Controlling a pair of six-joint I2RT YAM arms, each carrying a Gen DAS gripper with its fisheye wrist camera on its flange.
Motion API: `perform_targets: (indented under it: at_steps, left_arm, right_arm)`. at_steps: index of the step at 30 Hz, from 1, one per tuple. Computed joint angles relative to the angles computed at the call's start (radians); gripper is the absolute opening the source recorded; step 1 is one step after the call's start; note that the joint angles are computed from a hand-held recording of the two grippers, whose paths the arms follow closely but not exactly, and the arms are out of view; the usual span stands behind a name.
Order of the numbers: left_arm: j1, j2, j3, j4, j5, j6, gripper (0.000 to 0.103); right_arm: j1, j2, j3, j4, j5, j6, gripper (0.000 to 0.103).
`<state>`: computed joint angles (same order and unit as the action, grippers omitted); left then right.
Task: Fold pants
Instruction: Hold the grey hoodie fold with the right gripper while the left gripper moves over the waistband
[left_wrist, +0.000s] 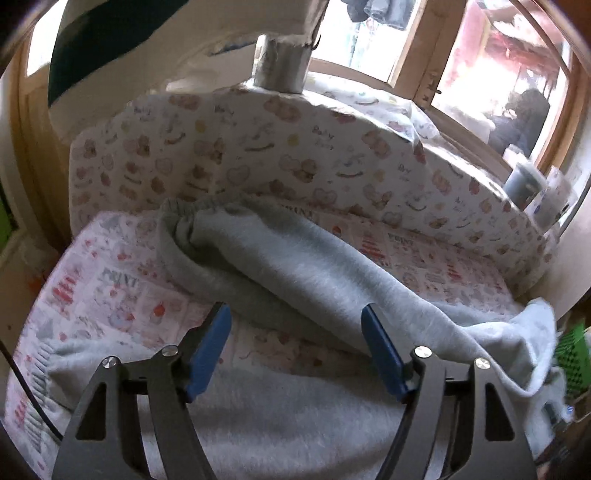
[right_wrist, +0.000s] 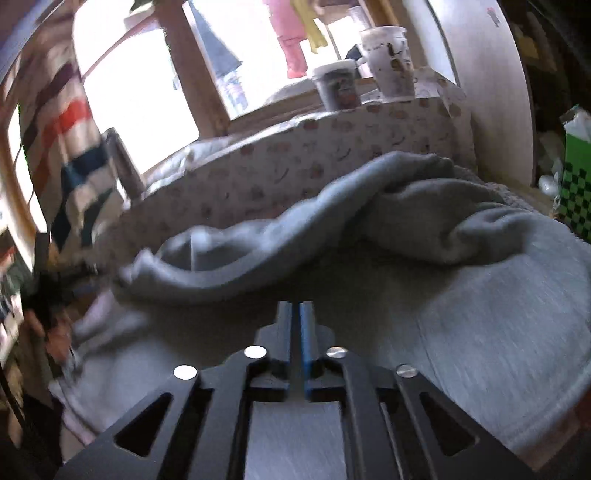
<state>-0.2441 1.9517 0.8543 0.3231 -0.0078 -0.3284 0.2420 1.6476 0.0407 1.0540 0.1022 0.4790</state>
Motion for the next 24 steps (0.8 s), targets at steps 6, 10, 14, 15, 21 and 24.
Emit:
perform_targets:
  at_steps: [6, 10, 14, 15, 21, 24]
  left_arm:
    - [-0.05, -0.04, -0.116, 0.173, -0.094, 0.035, 0.071]
    - [-0.012, -0.064, -0.168, 0.254, -0.057, -0.001, 0.071]
    - [0.002, -0.064, -0.139, 0.211, -0.067, 0.019, 0.071]
    - [-0.003, -0.066, -0.131, 0.2, -0.088, 0.033, 0.071]
    - [0.003, -0.09, -0.091, 0.14, -0.103, -0.003, 0.071]
    - [-0.004, -0.12, -0.09, 0.106, -0.109, -0.017, 0.072]
  right_arm:
    - [-0.133, -0.022, 0.191, -0.198, -0.138, 0.082, 0.067]
    - [-0.155, 0.092, 0.339, -0.328, -0.159, 0.097, 0.065]
    - [-0.135, 0.181, 0.358, -0.25, -0.097, 0.139, 0.041]
    - [-0.115, 0.183, 0.349, -0.231, -0.056, 0.123, 0.022]
    - [0.075, 0.092, 0.191, -0.075, 0.281, 0.052, 0.007]
    - [0.204, -0.004, 0.101, -0.062, 0.459, 0.012, 0.007]
